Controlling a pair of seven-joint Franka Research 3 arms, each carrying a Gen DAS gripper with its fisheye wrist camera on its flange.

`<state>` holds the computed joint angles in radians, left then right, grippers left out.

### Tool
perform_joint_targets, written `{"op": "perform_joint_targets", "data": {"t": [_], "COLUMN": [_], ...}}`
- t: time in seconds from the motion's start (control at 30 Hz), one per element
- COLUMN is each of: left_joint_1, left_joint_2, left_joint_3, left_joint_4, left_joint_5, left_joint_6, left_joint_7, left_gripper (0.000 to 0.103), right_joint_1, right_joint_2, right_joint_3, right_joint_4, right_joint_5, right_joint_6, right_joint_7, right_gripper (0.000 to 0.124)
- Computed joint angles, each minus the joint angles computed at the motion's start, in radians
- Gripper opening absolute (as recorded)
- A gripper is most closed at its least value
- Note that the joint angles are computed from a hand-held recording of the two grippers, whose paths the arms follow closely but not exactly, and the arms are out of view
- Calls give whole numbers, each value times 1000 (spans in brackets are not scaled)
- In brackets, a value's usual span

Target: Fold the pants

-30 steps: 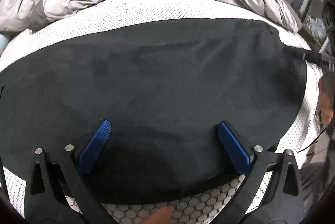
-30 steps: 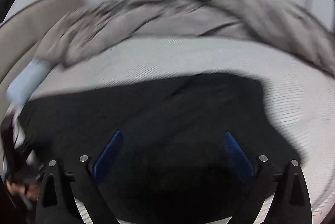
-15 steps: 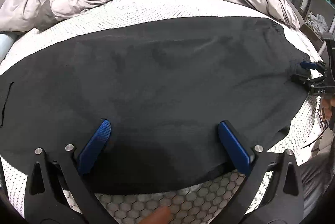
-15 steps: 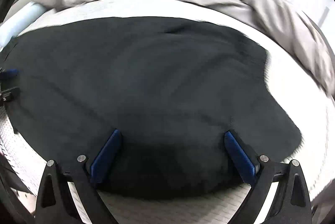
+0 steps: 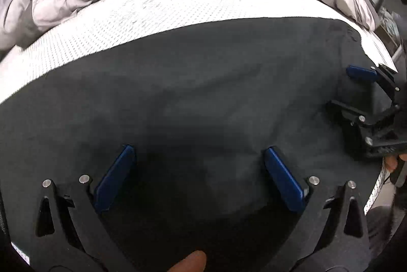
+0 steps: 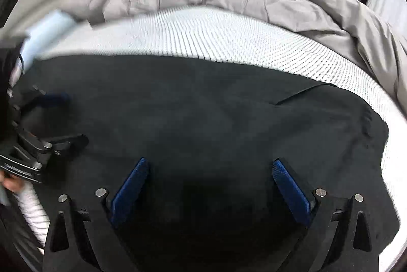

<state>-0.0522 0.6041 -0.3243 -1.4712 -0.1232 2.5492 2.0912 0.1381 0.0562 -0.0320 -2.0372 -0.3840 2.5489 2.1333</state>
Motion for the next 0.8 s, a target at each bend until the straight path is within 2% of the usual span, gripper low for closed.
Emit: {"op": "perform_joint_targets", "data": {"t": [0.1, 0.17, 0.2, 0.27, 0.33, 0.43, 0.53, 0.6, 0.67, 0.7, 0.73, 0.8], "left_joint_1": [-8, 15, 27, 29, 22, 98, 101, 42, -39, -67, -98, -118], "left_joint_2": [3, 12, 15, -6, -25, -68, -63, -21, 63, 83, 120, 178], "left_joint_3": [47, 54, 53, 69, 84, -19, -69, -45, 4, 26, 55, 81], "left_joint_4": [13, 29, 34, -1, -32, -85, -64, 12, 159, 190, 248, 335], "left_joint_5": [36, 30, 26, 48, 83, -3, -63, -36, 32, 59, 95, 123], "left_joint_6": [21, 15, 15, 62, 93, 111, 105, 52, -54, -73, -105, -160], "left_joint_7": [-53, -87, -92, -112, -143, -46, 21, 4, -42, -68, -99, -148], "left_gripper": [102, 102, 102, 102, 102, 102, 102, 102, 102, 102, 102, 102], "right_joint_1": [-7, -30, -49, -92, -102, -122, -116, -107, -93, -87, -74, -51], "right_joint_2": [-26, -67, -101, -124, -145, -163, -163, -123, -47, -4, 31, 113], "right_joint_3": [-23, -26, -30, 1, -13, 4, 19, 16, 12, 11, 11, -11], "right_joint_4": [-22, -49, -84, -100, -122, -120, -102, -64, 6, 43, 75, 171], "right_joint_5": [-144, -246, -268, -354, -341, -324, -276, -184, -69, -14, 14, 20], "right_joint_6": [-95, -173, -169, -268, -228, -210, -115, -33, 22, 42, 32, -66], "right_joint_7": [100, 213, 248, 337, 333, 346, 291, 196, 84, 29, 5, -31], "right_gripper": [99, 98, 99, 100, 100, 100, 100, 100, 100, 100, 100, 100]}}
